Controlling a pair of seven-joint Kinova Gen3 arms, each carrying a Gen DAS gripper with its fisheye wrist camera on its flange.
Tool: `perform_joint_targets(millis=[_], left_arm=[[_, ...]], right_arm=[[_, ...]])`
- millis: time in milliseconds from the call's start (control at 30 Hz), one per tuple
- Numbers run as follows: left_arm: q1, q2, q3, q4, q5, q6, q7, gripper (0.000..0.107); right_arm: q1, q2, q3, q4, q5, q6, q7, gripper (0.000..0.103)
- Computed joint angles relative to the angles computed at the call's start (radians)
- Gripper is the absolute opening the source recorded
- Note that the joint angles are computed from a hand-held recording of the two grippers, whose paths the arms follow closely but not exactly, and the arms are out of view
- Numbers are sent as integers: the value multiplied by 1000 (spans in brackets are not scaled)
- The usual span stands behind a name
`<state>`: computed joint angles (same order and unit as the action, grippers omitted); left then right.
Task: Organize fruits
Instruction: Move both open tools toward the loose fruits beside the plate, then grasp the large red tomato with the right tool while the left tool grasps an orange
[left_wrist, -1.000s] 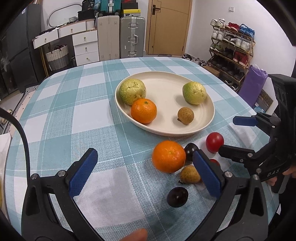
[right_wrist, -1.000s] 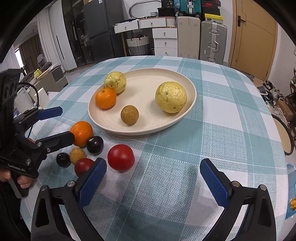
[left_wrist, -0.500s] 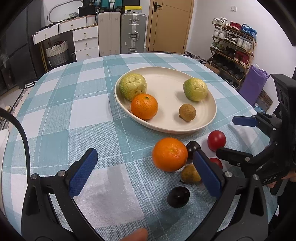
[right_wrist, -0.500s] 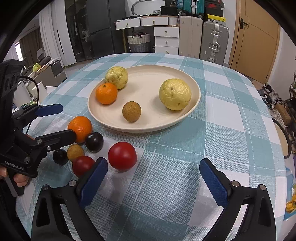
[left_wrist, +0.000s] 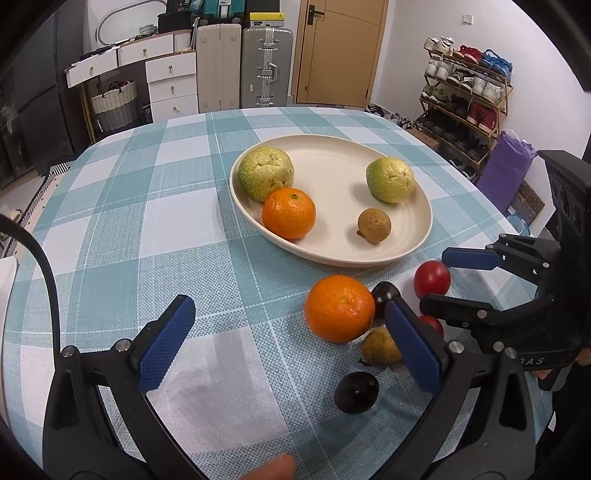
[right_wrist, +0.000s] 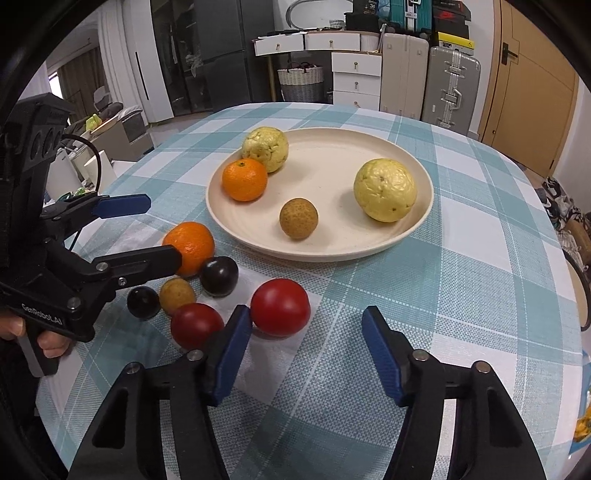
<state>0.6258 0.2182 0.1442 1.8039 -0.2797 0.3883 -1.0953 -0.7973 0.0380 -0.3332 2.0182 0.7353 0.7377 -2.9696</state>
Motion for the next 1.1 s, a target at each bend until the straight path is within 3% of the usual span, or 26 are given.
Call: perform_joint_targets(millis=[233, 500, 1100], left_arm=[[3, 5, 5, -6, 4, 9, -15, 102], [-3, 7, 10, -9, 20, 14, -30, 102], [-22, 10, 24, -13, 75, 7, -75, 102]], right_arm=[[6, -5, -3, 5, -5, -31, 19, 54], [19, -18, 1, 21, -22, -79, 49, 34], [25, -43, -21, 37, 38, -64, -38, 32]])
